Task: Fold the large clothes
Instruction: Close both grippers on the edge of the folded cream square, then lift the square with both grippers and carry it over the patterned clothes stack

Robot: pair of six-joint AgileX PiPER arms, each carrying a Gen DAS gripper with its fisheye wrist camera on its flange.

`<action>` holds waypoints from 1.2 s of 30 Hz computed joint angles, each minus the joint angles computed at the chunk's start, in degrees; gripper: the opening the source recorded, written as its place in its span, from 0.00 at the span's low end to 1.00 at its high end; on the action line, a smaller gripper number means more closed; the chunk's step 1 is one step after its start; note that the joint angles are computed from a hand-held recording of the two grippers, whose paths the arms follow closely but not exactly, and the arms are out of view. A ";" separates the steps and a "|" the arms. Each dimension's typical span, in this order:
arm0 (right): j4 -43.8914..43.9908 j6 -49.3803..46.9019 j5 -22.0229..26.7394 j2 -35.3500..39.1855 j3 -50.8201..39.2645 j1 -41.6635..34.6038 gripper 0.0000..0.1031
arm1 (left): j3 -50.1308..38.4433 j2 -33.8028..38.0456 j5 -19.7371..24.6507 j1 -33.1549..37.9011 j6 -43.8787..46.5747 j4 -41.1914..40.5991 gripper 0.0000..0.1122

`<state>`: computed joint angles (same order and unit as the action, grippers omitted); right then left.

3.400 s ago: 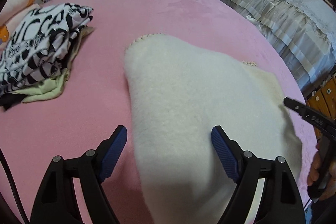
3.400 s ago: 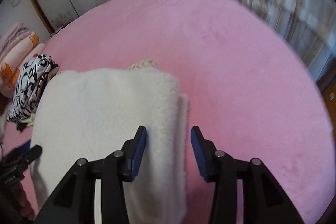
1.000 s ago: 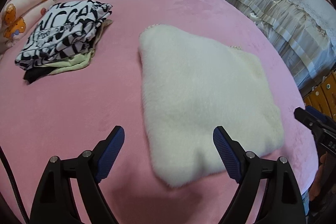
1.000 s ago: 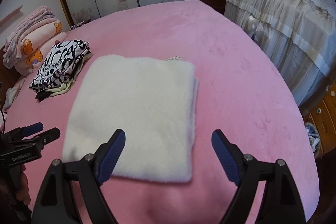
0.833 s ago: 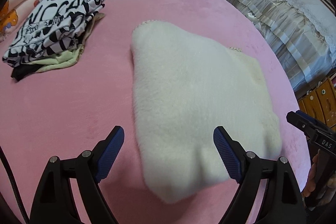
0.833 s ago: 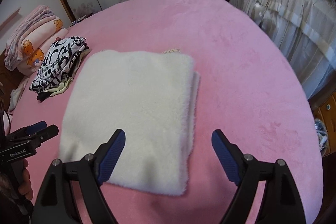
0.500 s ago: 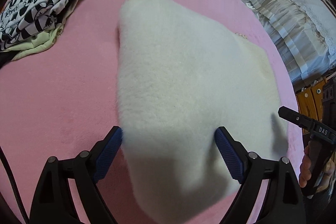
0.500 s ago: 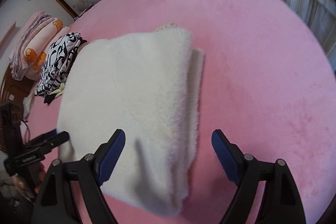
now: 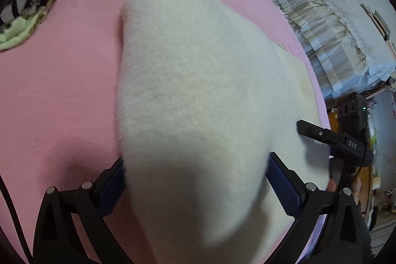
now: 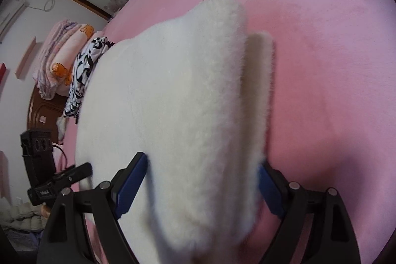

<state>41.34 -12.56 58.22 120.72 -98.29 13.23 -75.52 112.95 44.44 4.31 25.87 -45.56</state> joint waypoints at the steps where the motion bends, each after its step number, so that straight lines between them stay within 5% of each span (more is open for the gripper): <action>1: 1.80 -1.33 0.44 1.19 -0.79 -0.45 0.83 | -0.56 1.52 1.29 0.77 2.12 -2.60 0.92; 6: 6.56 -4.77 3.93 6.90 -6.60 -1.39 0.83 | -5.17 7.00 5.06 2.26 5.24 -6.61 0.92; 10: 5.64 -4.57 2.97 7.33 -7.72 -0.32 0.79 | -5.42 6.80 3.06 1.48 3.78 -5.21 0.87; 15: 4.23 -3.24 -1.00 1.60 -1.92 0.89 0.46 | -2.03 1.68 -2.19 -0.84 -0.17 -0.31 0.68; 21: -4.12 5.59 -4.92 -5.76 2.07 5.25 0.40 | 0.10 -5.90 -3.54 -3.13 -8.33 9.71 0.60; 29: -13.52 19.26 -7.86 -15.98 9.83 15.31 0.40 | 7.43 -19.08 5.43 1.10 -8.84 15.10 0.59; 36: -19.32 33.21 -10.26 -20.83 13.03 27.44 0.40 | 13.93 -33.00 17.97 14.45 -0.32 17.35 0.59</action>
